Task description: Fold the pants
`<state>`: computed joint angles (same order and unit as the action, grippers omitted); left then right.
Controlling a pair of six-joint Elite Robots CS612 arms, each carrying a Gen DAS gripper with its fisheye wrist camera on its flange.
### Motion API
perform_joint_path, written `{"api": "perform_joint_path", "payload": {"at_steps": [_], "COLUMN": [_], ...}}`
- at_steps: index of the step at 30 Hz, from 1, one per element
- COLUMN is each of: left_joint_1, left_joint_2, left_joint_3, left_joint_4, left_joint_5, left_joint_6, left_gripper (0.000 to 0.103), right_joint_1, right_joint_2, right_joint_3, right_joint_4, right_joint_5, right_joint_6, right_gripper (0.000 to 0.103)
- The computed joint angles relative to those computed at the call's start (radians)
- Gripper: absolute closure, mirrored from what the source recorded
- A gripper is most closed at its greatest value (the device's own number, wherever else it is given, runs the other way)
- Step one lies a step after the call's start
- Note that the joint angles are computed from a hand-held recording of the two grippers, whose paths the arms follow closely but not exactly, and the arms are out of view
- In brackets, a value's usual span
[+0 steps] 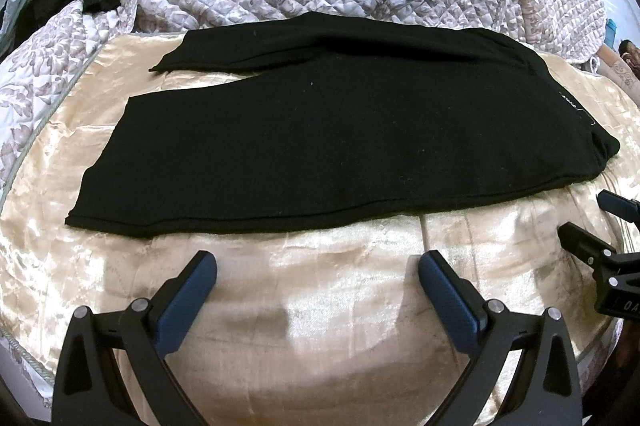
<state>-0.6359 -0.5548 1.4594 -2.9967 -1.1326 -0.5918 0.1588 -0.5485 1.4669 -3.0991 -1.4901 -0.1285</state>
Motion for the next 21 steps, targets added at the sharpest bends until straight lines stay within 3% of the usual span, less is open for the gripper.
{"api": "perform_joint_path", "payload": {"at_steps": [13,21], "left_joint_1": [-0.004,-0.001], "left_joint_2": [-0.005,-0.007], "left_joint_3": [-0.001,0.007], "left_joint_4": [-0.001,-0.038], "left_joint_5": [-0.003,-0.016], "left_joint_6": [0.001,0.000], "left_gripper": [0.001,0.006], "right_joint_1": [-0.009,-0.025], "right_joint_2": [-0.012,-0.018], "right_joint_3": [0.014,0.026], "right_joint_4": [-0.005,-0.033], "right_joint_5": [0.038,0.060], "right_joint_6": [0.000,0.058], "right_gripper": [0.003,0.003]}}
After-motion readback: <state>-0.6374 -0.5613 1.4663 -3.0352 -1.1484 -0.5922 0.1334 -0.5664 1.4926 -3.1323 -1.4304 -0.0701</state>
